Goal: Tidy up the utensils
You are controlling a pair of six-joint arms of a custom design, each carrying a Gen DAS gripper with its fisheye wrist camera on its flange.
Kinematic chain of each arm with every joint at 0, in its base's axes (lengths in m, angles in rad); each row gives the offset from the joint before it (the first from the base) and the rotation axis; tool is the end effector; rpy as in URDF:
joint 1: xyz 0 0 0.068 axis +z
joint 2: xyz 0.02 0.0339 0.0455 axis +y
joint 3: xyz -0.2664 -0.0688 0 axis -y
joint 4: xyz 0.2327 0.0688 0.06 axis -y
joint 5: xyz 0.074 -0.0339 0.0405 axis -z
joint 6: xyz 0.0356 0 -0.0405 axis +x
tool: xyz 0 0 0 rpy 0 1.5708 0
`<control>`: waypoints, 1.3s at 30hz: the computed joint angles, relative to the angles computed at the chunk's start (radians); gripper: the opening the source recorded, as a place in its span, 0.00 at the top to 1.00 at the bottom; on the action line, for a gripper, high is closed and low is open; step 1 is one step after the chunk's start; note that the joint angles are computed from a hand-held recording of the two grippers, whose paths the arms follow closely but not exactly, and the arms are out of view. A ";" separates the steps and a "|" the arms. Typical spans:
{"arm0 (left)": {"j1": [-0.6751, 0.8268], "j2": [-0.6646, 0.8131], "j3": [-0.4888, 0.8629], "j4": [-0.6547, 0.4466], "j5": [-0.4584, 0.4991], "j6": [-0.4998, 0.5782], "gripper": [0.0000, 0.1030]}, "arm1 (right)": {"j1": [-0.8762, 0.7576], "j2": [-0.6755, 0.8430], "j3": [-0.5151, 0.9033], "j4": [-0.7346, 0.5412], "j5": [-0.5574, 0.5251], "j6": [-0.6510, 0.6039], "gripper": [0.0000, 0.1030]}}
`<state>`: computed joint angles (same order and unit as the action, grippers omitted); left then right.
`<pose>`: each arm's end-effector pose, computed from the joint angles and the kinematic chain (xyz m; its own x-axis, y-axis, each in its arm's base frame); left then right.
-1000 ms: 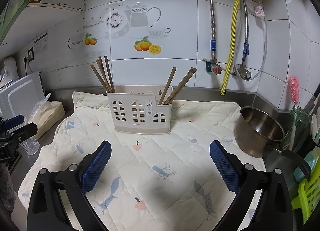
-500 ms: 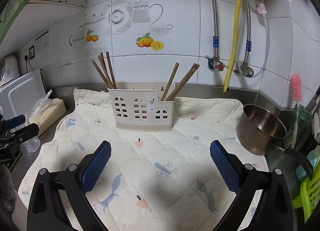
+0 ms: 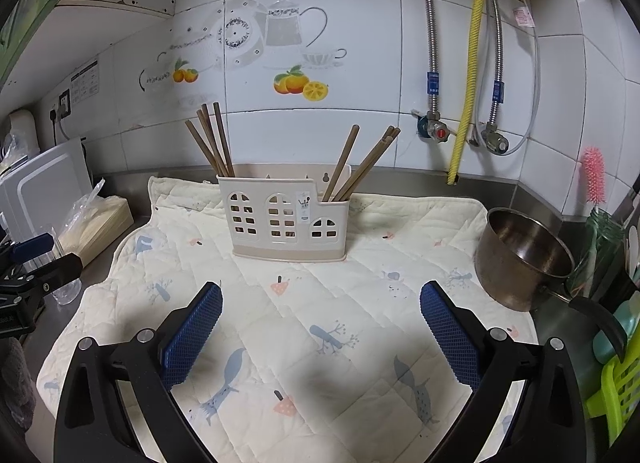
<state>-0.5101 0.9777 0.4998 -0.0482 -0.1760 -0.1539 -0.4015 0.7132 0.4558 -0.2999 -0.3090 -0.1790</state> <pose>0.1773 -0.0920 0.2259 -0.4865 0.0992 -0.8680 0.2773 0.9597 -0.0457 0.1427 -0.0488 0.2295 -0.5030 0.0293 -0.8638 0.0459 0.9989 0.0072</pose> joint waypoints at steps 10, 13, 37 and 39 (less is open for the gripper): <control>0.003 0.013 0.009 -0.005 0.005 0.001 0.05 | 0.008 0.001 0.001 -0.001 0.009 0.003 0.07; 0.003 0.016 0.008 -0.005 0.005 0.001 0.05 | 0.011 0.001 -0.001 0.000 0.011 0.004 0.07; 0.003 0.027 0.004 0.001 0.006 -0.002 0.05 | 0.020 0.007 -0.018 0.016 0.018 0.008 0.07; 0.002 0.027 0.002 0.003 0.008 -0.003 0.05 | 0.022 0.006 -0.018 0.016 0.019 0.008 0.07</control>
